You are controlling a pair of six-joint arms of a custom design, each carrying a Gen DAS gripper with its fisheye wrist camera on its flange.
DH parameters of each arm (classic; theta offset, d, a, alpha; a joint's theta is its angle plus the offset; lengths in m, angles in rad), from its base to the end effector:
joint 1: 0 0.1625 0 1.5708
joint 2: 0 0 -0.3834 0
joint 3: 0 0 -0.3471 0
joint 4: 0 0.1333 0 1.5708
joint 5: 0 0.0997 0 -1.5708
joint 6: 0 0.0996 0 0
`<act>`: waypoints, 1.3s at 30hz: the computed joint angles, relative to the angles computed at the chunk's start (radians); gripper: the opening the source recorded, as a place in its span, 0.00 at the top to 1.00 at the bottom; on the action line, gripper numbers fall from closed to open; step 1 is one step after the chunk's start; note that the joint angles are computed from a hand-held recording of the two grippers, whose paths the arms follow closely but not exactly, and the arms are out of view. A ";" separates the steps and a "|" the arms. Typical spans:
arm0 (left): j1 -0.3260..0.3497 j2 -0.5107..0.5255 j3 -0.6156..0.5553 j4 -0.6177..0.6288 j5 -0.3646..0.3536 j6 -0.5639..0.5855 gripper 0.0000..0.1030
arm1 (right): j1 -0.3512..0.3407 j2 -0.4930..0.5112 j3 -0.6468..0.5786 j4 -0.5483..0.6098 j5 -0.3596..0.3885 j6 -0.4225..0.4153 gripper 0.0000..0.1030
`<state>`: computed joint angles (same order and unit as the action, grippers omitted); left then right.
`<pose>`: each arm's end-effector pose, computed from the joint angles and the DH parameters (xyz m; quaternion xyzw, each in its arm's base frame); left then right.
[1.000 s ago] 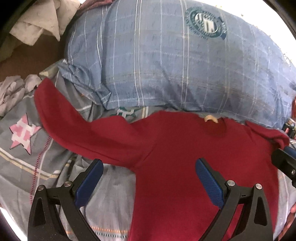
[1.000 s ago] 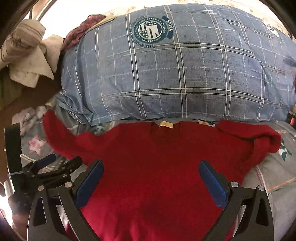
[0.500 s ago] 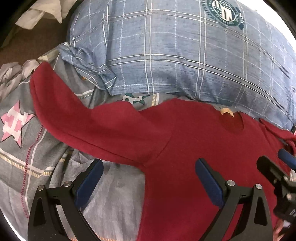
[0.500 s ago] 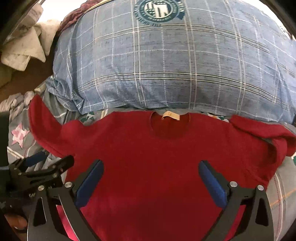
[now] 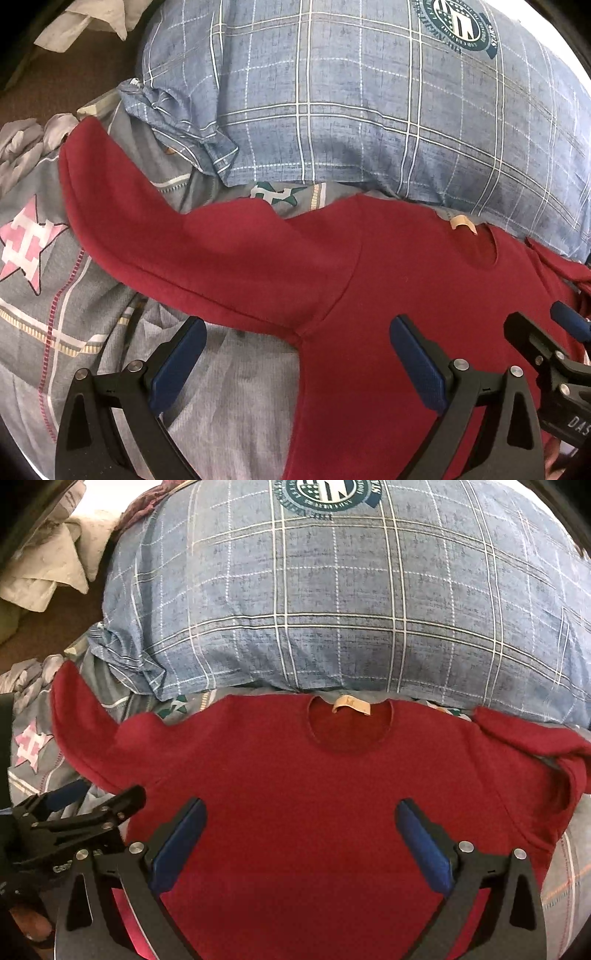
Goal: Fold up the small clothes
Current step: 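Spread the red sweater flat on the bed with both grippers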
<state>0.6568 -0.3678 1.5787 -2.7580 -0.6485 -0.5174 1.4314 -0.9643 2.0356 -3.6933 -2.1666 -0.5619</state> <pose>-0.3281 -0.5215 -0.0870 0.1816 0.8769 -0.2839 0.3427 0.0064 -0.5117 0.2184 0.0294 -0.8394 0.3632 0.4032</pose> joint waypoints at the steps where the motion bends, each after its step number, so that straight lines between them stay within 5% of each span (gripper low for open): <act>1: 0.000 0.001 0.000 -0.003 0.000 0.002 0.03 | -0.003 -0.002 0.001 0.004 0.002 0.006 0.01; 39: 0.007 0.008 -0.014 0.008 0.000 0.007 0.03 | -0.011 0.024 -0.033 0.043 -0.037 0.072 0.00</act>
